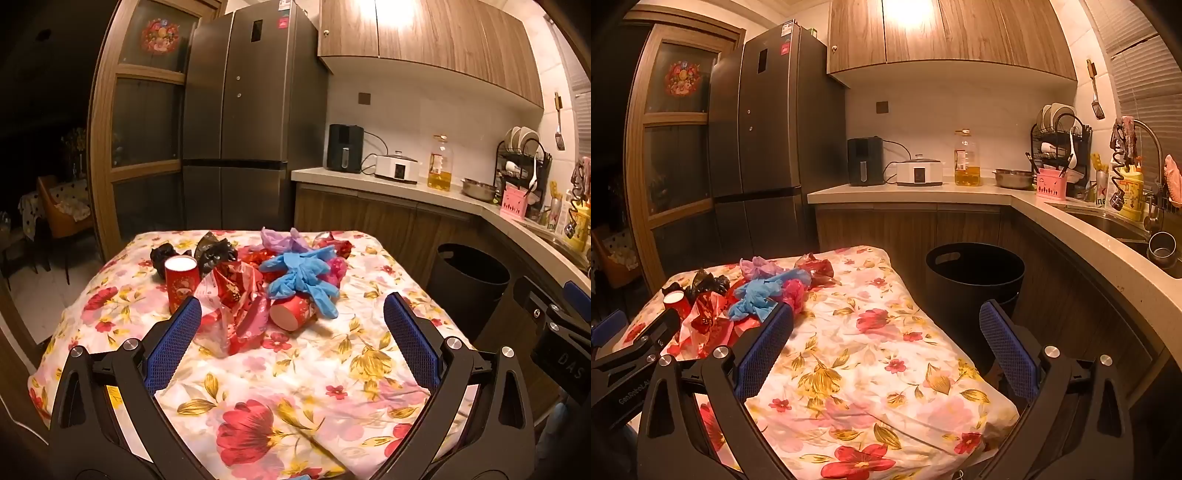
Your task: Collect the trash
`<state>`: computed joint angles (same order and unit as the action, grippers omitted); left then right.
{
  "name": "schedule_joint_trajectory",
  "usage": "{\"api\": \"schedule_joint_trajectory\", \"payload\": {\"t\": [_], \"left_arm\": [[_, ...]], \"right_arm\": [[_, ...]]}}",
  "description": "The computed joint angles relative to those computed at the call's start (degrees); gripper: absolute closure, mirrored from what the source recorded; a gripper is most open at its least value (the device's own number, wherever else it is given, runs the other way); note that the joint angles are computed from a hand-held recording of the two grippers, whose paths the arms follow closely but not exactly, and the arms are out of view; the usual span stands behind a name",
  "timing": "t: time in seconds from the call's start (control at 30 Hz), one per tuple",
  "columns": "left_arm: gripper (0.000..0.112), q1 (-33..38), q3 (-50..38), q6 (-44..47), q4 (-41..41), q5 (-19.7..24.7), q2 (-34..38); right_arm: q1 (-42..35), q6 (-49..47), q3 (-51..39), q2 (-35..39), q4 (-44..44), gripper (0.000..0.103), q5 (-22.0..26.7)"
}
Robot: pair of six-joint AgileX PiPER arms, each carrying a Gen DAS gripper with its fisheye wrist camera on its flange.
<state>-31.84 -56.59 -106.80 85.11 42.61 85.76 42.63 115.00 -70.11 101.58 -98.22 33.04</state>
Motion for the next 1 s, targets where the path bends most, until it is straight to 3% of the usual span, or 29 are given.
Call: {"api": "schedule_joint_trajectory", "payload": {"t": [1.0], "left_arm": [[0.015, -0.7, -0.3, 1.0, -0.6, 0.8, -0.4]], "right_arm": [[0.2, 0.3, 0.3, -0.2, -0.1, 0.006, 0.2]]}}
